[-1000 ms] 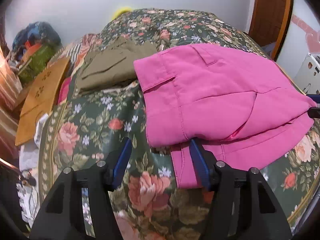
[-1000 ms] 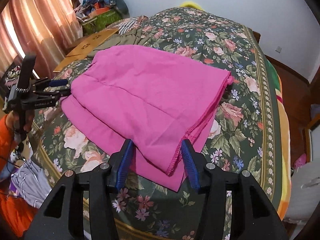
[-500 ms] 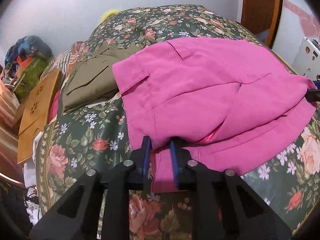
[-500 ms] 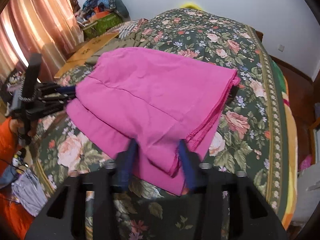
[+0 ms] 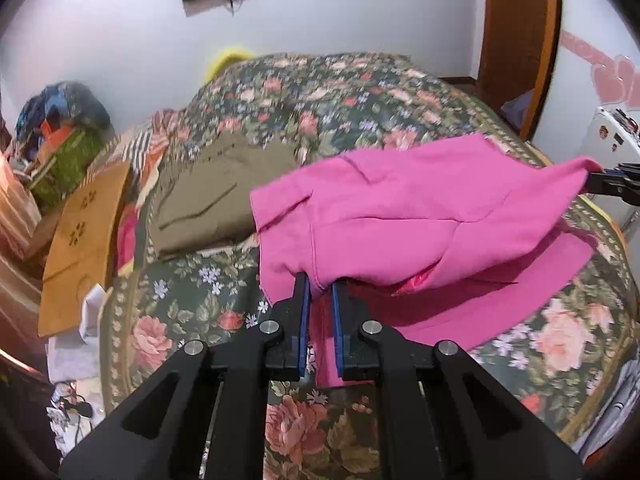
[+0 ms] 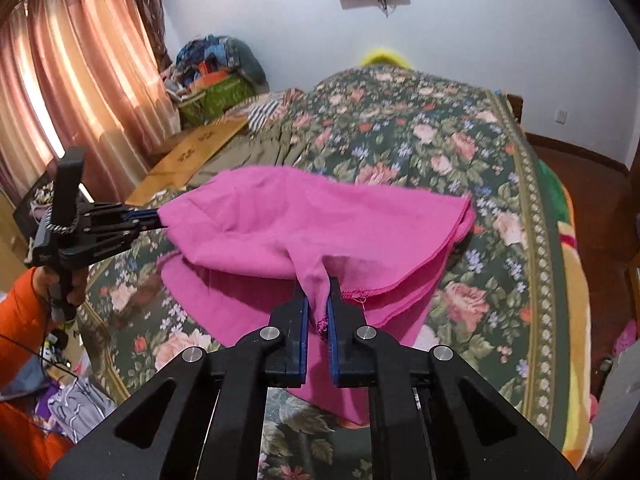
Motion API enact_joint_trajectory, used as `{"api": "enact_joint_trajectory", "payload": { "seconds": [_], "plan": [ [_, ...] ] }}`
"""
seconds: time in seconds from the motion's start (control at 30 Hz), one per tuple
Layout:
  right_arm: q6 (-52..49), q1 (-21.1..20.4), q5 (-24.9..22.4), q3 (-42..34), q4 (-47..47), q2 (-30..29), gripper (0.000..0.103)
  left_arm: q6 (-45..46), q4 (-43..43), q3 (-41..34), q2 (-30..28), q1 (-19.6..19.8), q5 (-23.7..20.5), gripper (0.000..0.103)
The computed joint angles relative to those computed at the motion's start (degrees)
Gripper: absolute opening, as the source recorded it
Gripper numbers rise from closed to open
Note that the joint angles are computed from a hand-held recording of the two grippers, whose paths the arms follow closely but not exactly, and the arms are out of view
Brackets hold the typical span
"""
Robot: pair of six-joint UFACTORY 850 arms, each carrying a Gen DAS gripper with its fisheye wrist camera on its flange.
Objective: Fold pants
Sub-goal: 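Fold the held hem over toward the waistband with both grippers, then open both grippers and release the folded pink pants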
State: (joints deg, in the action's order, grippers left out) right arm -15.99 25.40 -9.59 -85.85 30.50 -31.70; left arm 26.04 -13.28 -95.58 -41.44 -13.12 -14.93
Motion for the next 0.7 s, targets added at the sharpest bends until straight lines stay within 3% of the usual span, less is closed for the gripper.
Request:
{"api": "enact_joint_trajectory", "payload": {
  "seconds": [0.13,0.27,0.43,0.57,0.7],
  "plan": [
    [2.68,-0.47,1.12,2.28,-2.81,1.86,0.007,5.10,-3.73,2.51,1.93,-0.71,0.19,0.010],
    [9.85,-0.82,0.62,4.80,-9.67,3.08,0.007,4.14,-2.41,4.13,2.17,-1.13,-0.53,0.010],
    [11.47,-0.91,-0.09,7.24,-10.12,3.66,0.007,8.87,-8.96,5.81,2.10,-0.63,-3.19,0.010],
    [16.65,-0.82,-0.20,8.10,-14.93,3.72,0.007,12.34,-11.59,8.66,3.84,-0.55,-2.16,0.010],
    [26.50,-0.55,-1.76,8.71,-25.44,4.14,0.007,7.76,-6.55,10.51,5.37,-0.03,-1.06,0.010]
  ]
}}
